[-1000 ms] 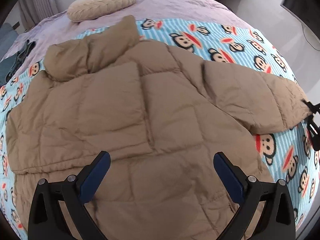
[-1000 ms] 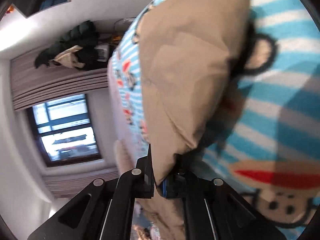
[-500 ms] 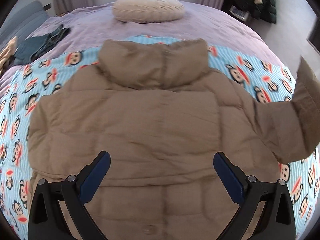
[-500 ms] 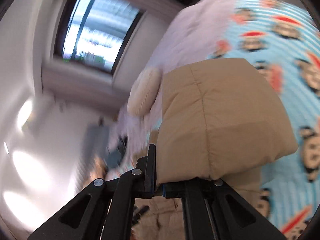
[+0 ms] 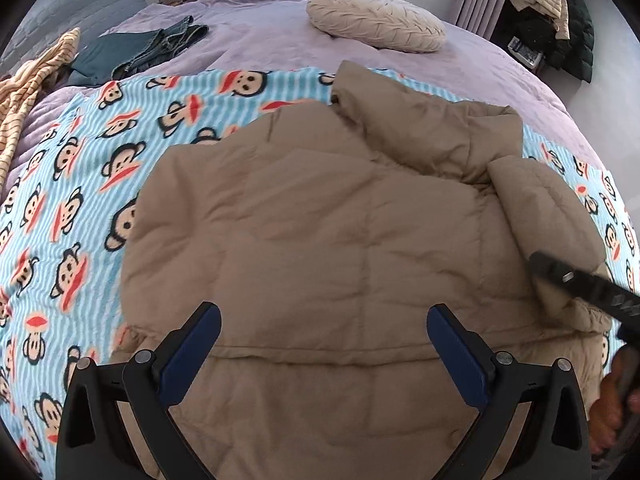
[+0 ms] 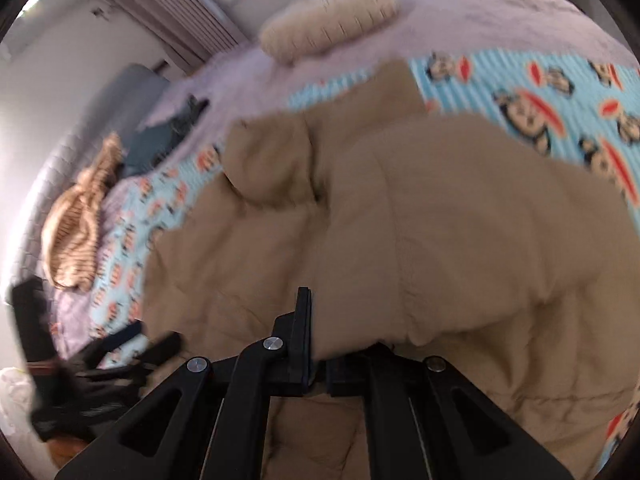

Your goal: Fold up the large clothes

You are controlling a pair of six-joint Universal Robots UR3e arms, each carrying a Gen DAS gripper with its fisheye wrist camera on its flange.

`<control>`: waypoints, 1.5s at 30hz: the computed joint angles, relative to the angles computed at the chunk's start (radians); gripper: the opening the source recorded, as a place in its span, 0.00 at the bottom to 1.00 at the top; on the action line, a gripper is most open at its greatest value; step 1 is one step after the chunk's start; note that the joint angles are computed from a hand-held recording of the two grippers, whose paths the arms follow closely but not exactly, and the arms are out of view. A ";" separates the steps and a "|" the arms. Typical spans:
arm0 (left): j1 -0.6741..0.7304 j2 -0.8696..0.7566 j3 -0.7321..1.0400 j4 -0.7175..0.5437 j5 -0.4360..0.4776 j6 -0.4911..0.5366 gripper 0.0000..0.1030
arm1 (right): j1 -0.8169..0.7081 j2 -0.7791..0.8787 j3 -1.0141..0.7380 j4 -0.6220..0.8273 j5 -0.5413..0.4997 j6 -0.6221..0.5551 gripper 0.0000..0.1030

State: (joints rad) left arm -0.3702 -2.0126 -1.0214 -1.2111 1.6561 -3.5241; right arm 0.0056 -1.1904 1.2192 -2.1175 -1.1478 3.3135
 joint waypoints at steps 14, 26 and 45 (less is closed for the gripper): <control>0.052 0.029 -0.081 0.074 -0.144 0.002 1.00 | -0.171 -0.265 0.300 -0.078 0.099 0.199 0.68; 0.229 0.176 -0.299 0.204 -0.370 0.004 1.00 | -0.051 -0.056 -0.055 0.002 0.068 0.162 0.15; 0.303 0.062 -0.291 0.245 -0.728 -0.011 1.00 | -0.406 -0.568 0.526 0.275 0.166 0.065 0.47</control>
